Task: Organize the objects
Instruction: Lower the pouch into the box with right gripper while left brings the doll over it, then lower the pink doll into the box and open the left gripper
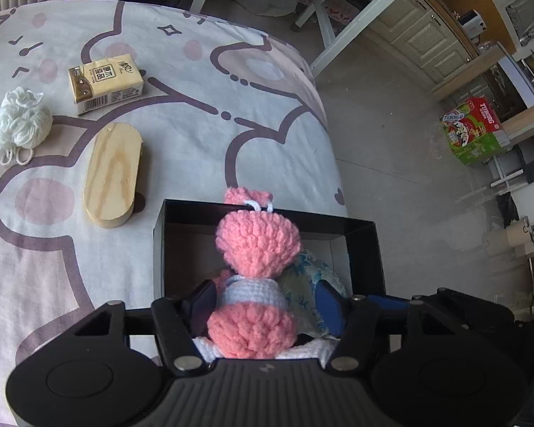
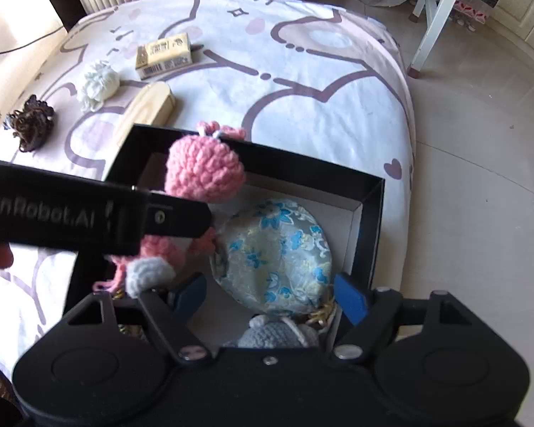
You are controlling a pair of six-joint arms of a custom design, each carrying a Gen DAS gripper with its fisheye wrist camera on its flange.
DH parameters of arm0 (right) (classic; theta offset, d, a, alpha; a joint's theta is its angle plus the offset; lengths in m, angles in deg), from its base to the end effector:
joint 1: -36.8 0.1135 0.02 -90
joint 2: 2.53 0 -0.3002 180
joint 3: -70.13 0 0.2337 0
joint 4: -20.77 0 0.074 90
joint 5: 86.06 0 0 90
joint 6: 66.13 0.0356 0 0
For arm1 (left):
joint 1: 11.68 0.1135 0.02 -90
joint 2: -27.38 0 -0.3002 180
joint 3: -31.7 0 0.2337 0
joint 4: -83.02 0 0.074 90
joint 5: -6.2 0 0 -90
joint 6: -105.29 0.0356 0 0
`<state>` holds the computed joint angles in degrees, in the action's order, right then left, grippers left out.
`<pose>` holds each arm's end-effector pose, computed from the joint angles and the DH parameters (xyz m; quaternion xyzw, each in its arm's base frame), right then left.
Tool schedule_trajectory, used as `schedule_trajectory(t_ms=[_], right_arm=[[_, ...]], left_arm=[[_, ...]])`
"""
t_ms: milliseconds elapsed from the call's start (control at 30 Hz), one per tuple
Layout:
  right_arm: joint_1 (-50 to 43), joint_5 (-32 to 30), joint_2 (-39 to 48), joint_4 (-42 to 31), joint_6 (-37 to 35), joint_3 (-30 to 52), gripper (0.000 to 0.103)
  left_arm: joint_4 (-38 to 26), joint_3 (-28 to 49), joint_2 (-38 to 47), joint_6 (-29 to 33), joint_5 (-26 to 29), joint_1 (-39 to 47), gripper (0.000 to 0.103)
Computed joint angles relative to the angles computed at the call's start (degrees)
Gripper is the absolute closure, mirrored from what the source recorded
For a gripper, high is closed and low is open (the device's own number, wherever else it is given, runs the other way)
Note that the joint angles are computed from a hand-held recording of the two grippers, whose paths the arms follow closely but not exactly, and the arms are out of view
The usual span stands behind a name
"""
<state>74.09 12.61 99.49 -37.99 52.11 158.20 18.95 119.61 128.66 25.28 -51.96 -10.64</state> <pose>0.2752 0.2028 0.2465 -0.0664 0.9836 0.0183 0.1665 0.3290 -0.0128 0.2521 0.1045 0.9506 -0.2613 0.1309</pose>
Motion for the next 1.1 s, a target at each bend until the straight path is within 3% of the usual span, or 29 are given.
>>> schedule_trajectory(t_ms=[267,533,800,933,1100], right_arm=[[-0.11,1.57,-5.83,-0.20,3.95,0.04,0.036],[-2.81,-0.34,-6.34,1.76,8.86,-2.27,0.053],[-4.44,-6.79,-4.66,8.54,12.22,-4.61,0.059],[-5.99,-12.16,-3.46,13.87,16.04,-6.31,0.076],[-5.02,-13.88,1.01,13.60,16.00,-3.25,0.077]], left_arm=[[-6.81,4.31,3.74,1.54,3.34,1.16,0.074],[-6.62,-0.87,3.18,5.87,-1.47,-2.32,0.073],[-7.90,-1.72,1.81,11.00,-2.72,-0.33,0.075],[-3.31,-5.61,-3.93,18.55,-8.61,-1.52,0.071],[-6.41,-5.40,-3.67,21.62,-7.97,0.41,0.071]])
